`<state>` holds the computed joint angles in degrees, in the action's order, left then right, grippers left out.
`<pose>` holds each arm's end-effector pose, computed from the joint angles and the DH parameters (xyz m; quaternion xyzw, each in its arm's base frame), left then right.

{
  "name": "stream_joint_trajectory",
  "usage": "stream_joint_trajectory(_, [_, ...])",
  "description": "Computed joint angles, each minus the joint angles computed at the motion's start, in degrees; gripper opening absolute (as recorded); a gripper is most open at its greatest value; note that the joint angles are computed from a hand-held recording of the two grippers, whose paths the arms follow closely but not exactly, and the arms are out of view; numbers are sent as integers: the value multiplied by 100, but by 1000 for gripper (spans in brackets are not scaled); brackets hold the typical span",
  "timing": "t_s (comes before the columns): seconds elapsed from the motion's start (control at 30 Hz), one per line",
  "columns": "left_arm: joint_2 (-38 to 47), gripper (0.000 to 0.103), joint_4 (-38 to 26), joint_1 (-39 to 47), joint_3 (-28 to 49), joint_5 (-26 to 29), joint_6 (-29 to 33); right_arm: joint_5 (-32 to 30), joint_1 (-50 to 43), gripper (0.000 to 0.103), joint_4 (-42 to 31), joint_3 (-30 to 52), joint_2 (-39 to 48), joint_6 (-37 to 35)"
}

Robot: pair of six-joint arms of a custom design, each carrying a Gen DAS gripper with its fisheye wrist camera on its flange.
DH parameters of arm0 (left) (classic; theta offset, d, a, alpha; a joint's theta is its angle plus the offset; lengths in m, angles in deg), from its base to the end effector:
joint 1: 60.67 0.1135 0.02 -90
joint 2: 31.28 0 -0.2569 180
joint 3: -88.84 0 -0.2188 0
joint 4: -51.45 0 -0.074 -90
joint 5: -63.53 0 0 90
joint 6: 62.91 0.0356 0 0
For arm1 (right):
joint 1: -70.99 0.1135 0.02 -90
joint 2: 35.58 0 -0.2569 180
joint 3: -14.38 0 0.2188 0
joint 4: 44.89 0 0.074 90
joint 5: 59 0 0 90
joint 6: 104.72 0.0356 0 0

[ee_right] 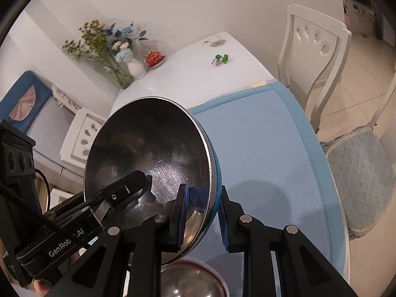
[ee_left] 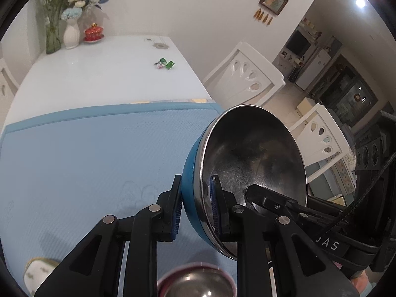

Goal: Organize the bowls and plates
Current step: 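Lift the blue steel bowl and carry it over the nested bowls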

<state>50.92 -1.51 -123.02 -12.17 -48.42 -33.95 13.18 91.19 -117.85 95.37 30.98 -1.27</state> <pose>0.1339 -0.2269 0.2669 -0.0447 0.9398 -0.1651 0.2958 0.1708 0.0745 0.3117 -0.0979 0.9468 0.2202 0.2133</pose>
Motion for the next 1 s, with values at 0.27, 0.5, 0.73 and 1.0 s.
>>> stream_joint_trajectory(0.27, [-291,17,-921,-1312,-6,-824,-1243,493,981,22,-680,-127,-914,657])
stream_joint_trajectory(0.5, [-443,20,-979,-2177,-457,-938,-2325,1121,2155,23,-1038,-475,-1444,1592])
stream_joint_trajectory(0.73, [-324,20,-919,-2778,-640,-940,-2979,1380,2752,23,-1321,-806,-1834,2215])
stream_joint_trajectory(1.0, [201,21,-690,-2945,-704,-603,-3177,1302,2900,23,-1386,-1364,-2036,2575])
